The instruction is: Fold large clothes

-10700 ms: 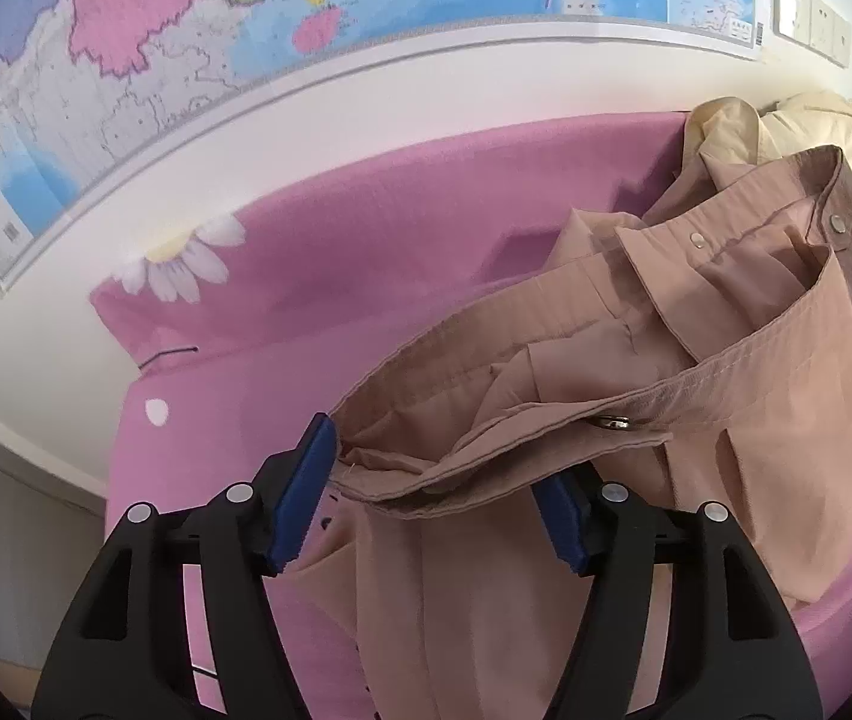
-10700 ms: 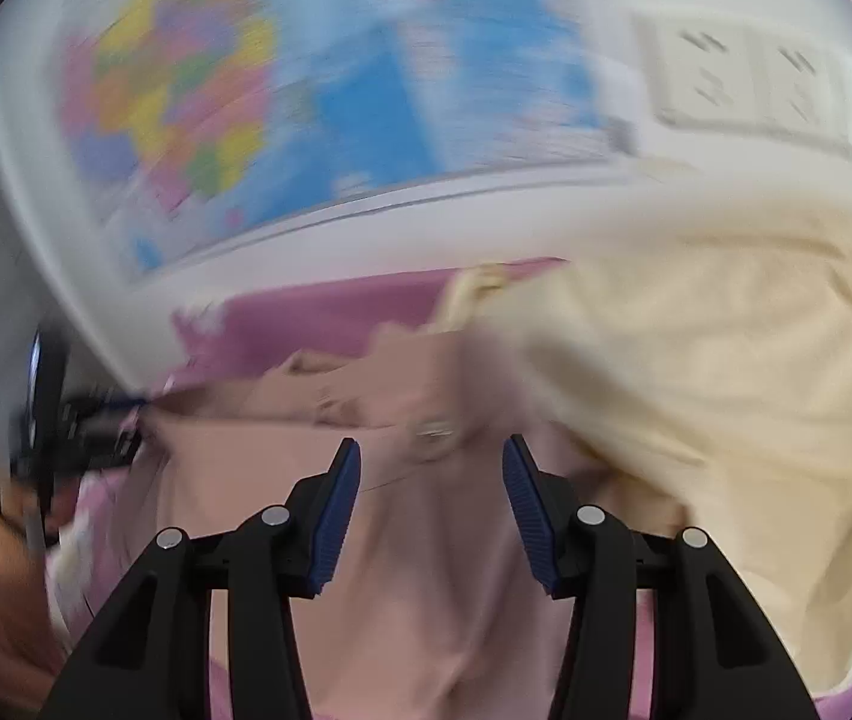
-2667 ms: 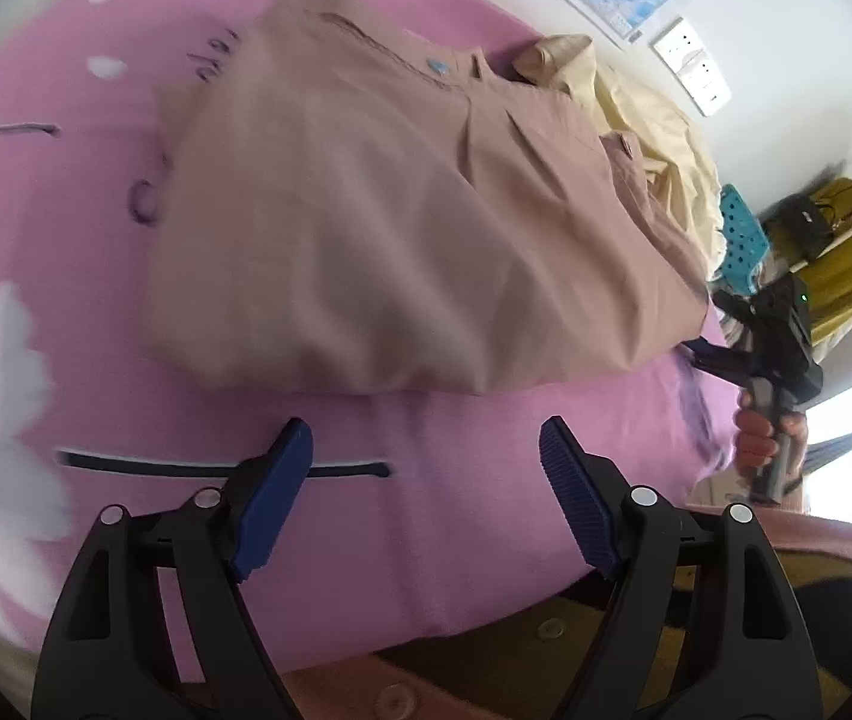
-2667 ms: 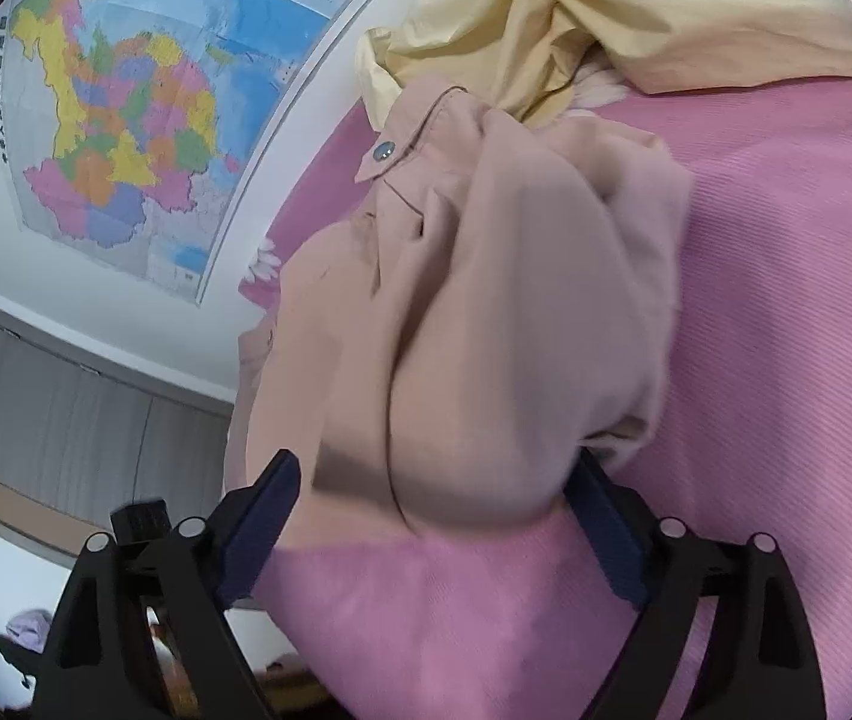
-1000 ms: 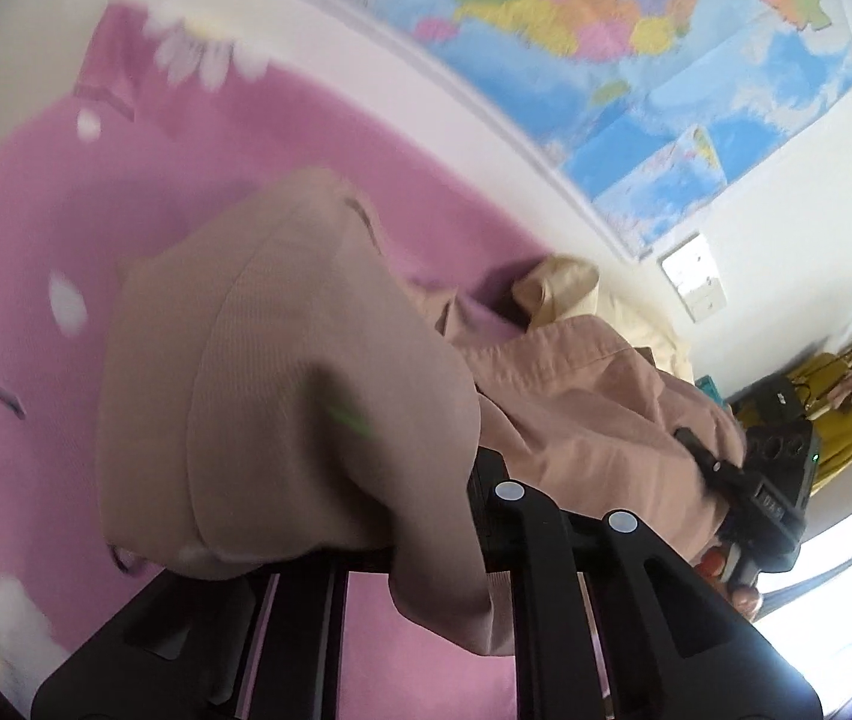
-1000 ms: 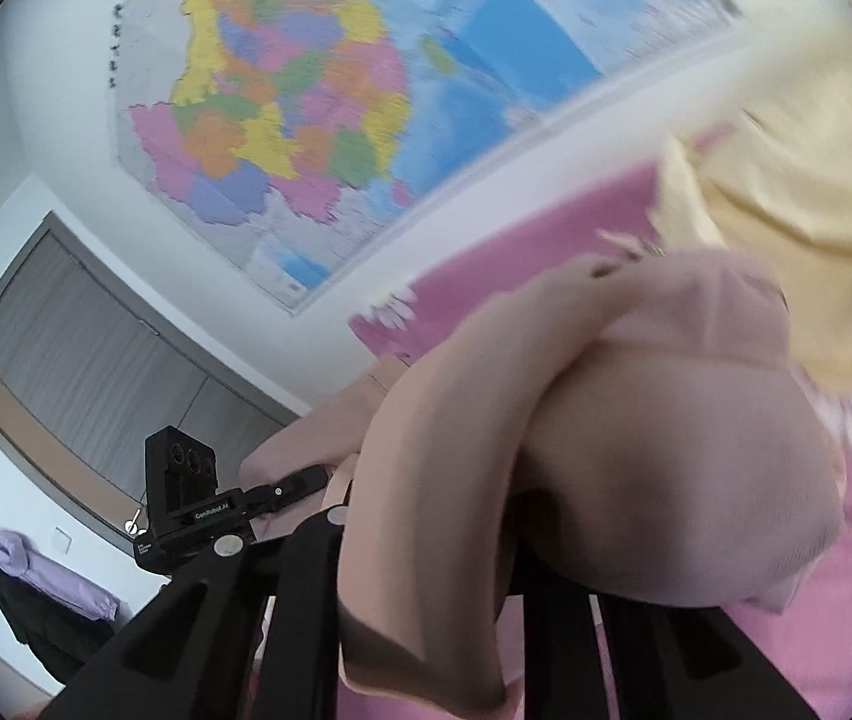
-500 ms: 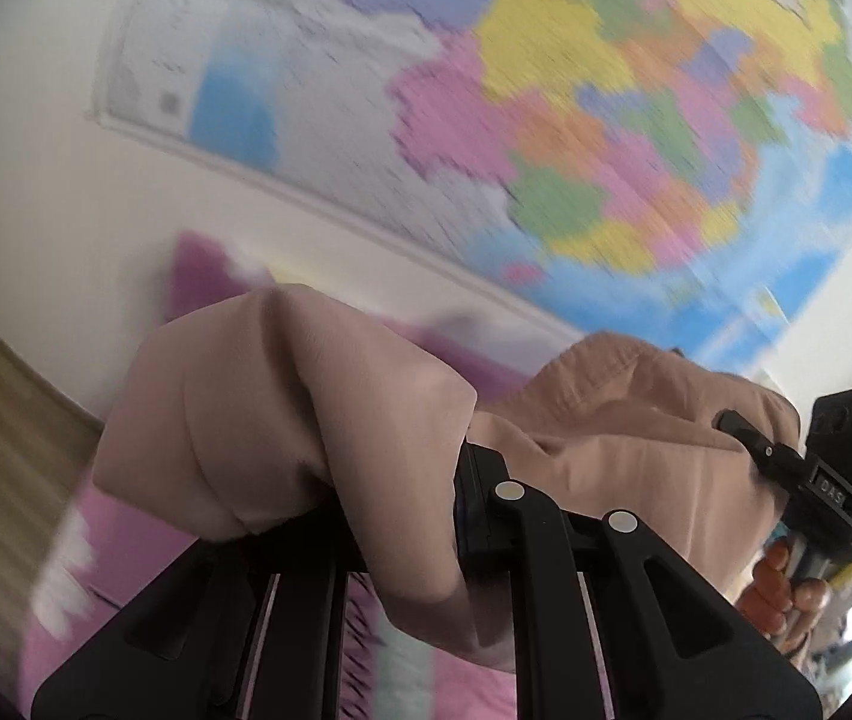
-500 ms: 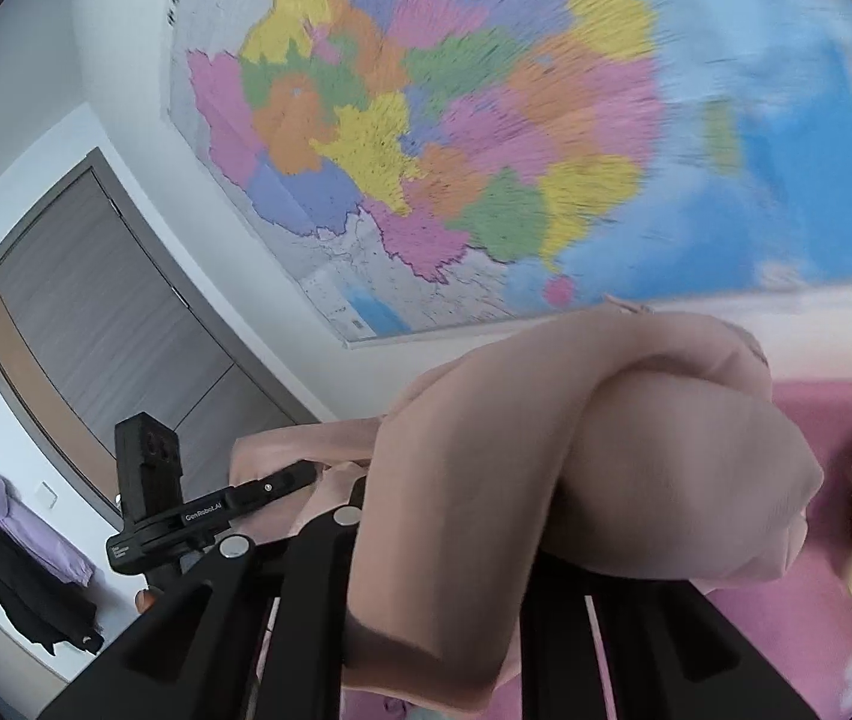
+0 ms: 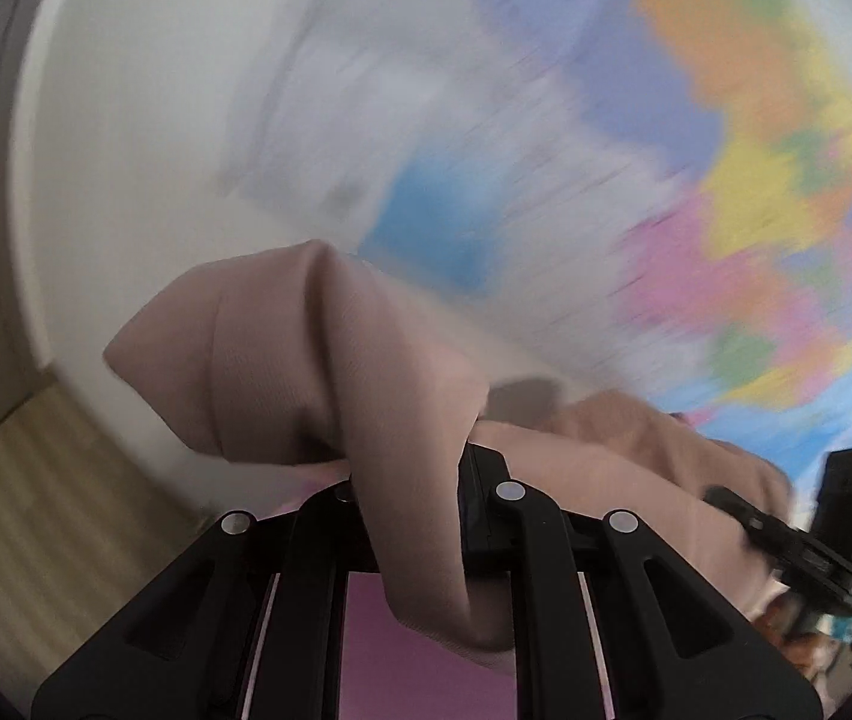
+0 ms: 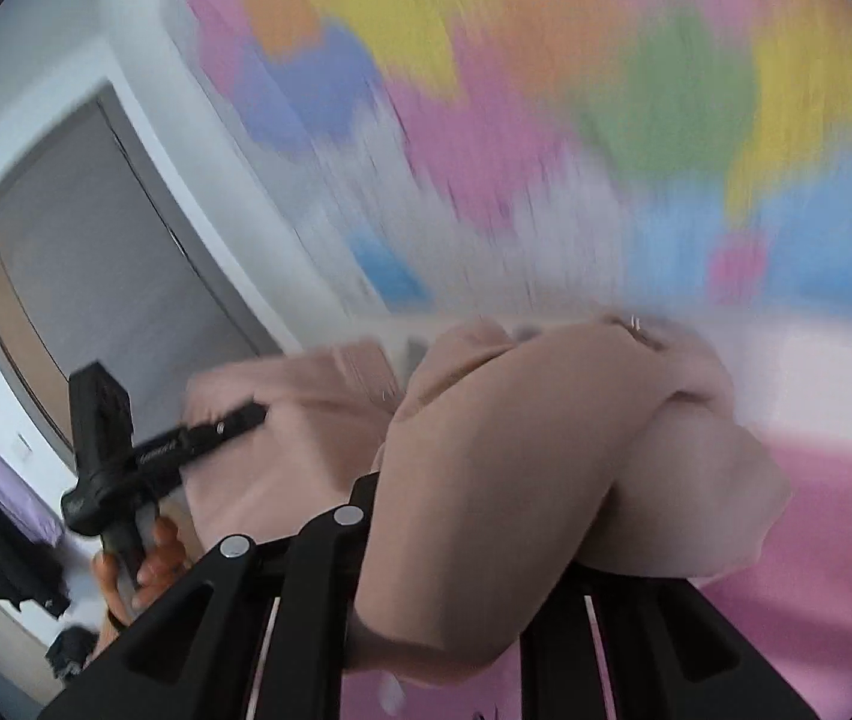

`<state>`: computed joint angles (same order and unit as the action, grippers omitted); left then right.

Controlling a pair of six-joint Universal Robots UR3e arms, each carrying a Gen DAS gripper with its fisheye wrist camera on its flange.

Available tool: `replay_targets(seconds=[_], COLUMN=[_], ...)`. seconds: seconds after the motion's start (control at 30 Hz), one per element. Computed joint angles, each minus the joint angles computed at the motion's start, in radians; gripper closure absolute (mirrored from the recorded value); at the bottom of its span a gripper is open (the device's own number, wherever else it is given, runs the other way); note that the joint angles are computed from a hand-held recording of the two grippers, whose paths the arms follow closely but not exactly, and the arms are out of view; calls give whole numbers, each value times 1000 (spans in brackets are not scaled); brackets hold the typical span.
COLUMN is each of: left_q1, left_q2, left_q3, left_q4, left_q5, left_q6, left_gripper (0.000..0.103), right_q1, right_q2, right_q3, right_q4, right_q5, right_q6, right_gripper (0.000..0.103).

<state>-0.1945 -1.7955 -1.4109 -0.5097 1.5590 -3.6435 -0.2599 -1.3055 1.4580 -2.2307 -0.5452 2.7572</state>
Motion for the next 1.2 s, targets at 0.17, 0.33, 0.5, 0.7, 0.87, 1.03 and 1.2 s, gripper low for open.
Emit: replay_targets(seconds=[0.17, 0.33, 0.5, 0.7, 0.87, 1.03, 1.2], left_q1=[92, 122, 113, 65, 9, -42, -15], left_q2=[5, 56, 38, -35, -91, -118, -77], left_q3=[-273, -386, -370, -285, -115, -108, -282], left_q4=[97, 130, 74, 51, 7, 127, 183], left_q5=[-128, -165, -152, -108, -72, -58, -54], left_q6=[-16, 18, 61, 60, 73, 104, 68], left_gripper=[87, 80, 64, 72, 84, 85, 71], right_q1=[44, -20, -95, -112, -196, -258, -221], right_q2=[34, -5, -16, -56, -165, -208, -168], right_q3=[168, 255, 292, 340, 410, 462, 443], right_q4=[9, 115, 238, 201, 172, 144, 182], right_q5=[-111, -72, -49, -12, 39, 50, -72], right_q6=[-109, -156, -205, -224, -247, -269, -282], right_gripper=[86, 67, 54, 87, 93, 93, 72])
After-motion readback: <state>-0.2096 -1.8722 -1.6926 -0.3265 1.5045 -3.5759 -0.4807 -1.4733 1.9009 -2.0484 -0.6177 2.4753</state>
